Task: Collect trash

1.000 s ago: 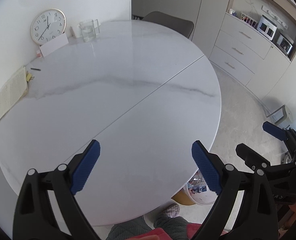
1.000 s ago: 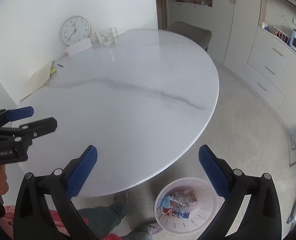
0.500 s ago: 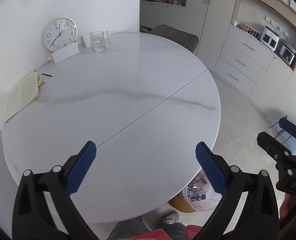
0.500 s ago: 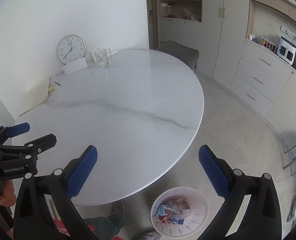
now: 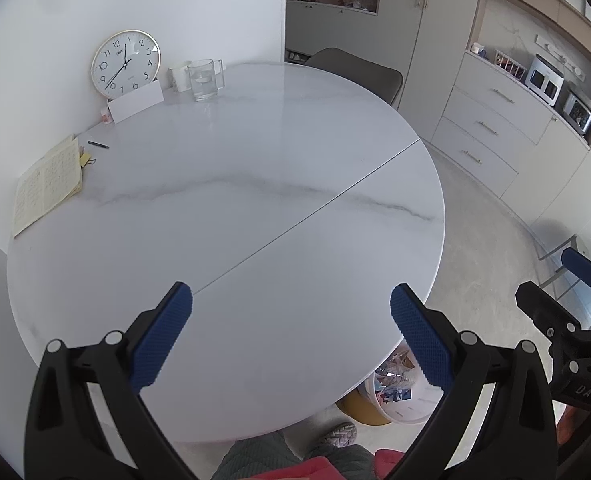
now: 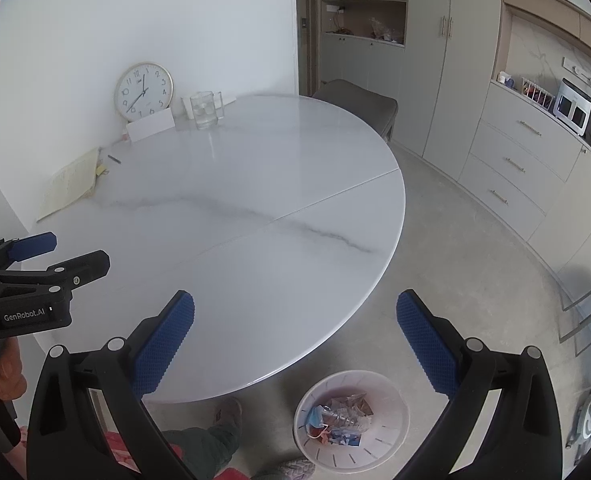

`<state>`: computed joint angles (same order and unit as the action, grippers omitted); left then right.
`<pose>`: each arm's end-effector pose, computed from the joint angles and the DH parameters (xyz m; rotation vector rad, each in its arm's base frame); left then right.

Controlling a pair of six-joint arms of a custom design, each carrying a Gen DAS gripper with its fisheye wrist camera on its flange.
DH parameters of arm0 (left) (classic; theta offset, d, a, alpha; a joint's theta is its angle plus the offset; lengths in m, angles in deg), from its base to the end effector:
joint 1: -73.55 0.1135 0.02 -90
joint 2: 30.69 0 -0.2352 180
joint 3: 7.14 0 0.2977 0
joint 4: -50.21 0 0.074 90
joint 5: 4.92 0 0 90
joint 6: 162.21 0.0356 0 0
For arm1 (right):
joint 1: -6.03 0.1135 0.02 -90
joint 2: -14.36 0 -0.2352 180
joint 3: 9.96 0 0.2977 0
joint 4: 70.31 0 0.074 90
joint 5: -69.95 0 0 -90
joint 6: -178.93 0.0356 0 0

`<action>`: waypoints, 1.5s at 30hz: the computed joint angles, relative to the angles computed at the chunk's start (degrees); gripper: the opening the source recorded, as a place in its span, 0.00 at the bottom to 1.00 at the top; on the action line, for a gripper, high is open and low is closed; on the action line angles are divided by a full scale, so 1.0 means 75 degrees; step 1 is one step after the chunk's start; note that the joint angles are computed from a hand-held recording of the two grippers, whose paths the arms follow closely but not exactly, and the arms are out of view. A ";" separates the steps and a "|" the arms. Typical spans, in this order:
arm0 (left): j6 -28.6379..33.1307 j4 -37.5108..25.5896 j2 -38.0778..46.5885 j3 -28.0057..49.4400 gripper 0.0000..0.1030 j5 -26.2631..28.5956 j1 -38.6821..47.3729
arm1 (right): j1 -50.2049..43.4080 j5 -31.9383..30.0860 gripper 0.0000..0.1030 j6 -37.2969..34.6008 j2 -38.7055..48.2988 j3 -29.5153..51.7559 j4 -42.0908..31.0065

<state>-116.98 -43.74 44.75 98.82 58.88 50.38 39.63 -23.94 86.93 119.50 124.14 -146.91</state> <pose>0.2495 -0.0897 0.3976 -0.6046 2.4350 0.1530 0.3449 0.2321 0.4038 -0.7723 2.3010 0.3354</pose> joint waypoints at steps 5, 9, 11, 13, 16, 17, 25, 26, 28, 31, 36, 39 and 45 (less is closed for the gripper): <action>-0.0058 -0.0060 0.0022 0.0034 0.92 -0.0012 -0.0024 | 0.0031 0.0003 0.98 -0.0018 -0.0035 -0.0064 0.0020; -0.0056 -0.0062 0.0002 0.0004 0.92 0.0023 -0.0017 | 0.0056 0.0003 0.98 -0.0026 -0.0025 -0.0066 -0.0007; -0.0057 -0.0040 -0.0047 -0.0055 0.92 0.0069 0.0005 | 0.0063 0.0003 0.98 -0.0022 0.0009 -0.0032 -0.0023; -0.0062 -0.0040 -0.0074 -0.0082 0.92 0.0066 0.0006 | 0.0053 -0.0021 0.98 -0.0032 -0.0031 -0.0084 -0.0010; -0.0065 -0.0045 -0.0107 -0.0112 0.92 0.0071 0.0008 | 0.0048 -0.0031 0.98 -0.0037 -0.0045 -0.0108 -0.0015; -0.0063 -0.0046 -0.0120 -0.0124 0.92 0.0078 0.0014 | 0.0051 -0.0031 0.98 -0.0034 -0.0043 -0.0103 -0.0023; -0.0050 -0.0058 -0.0152 -0.0154 0.92 0.0072 0.0048 | 0.0084 0.0008 0.98 -0.0062 -0.0040 -0.0086 -0.0078; -0.0060 -0.0060 -0.0159 -0.0165 0.92 0.0054 0.0044 | 0.0087 0.0010 0.98 -0.0063 -0.0040 -0.0090 -0.0083; -0.0073 -0.0070 -0.0168 -0.0178 0.92 0.0029 0.0039 | 0.0107 0.0026 0.98 -0.0054 -0.0045 -0.0112 -0.0077; -0.0121 -0.0086 -0.0161 -0.0191 0.92 -0.0014 0.0018 | 0.0122 0.0039 0.98 -0.0054 -0.0043 -0.0112 -0.0082; -0.0144 -0.0123 -0.0134 -0.0174 0.92 -0.0009 0.0012 | 0.0113 0.0036 0.98 -0.0066 -0.0050 -0.0137 -0.0087; -0.0133 -0.0135 -0.0105 -0.0154 0.92 -0.0024 0.0020 | 0.0112 0.0032 0.98 -0.0076 -0.0089 -0.0207 -0.0079; -0.0135 0.0022 -0.0232 -0.0295 0.92 0.0167 0.0128 | 0.0132 0.0022 0.98 -0.0088 -0.0113 -0.0302 -0.0040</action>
<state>-117.99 -43.57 43.01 96.61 60.13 51.33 40.62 -23.77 86.27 118.65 121.87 -147.20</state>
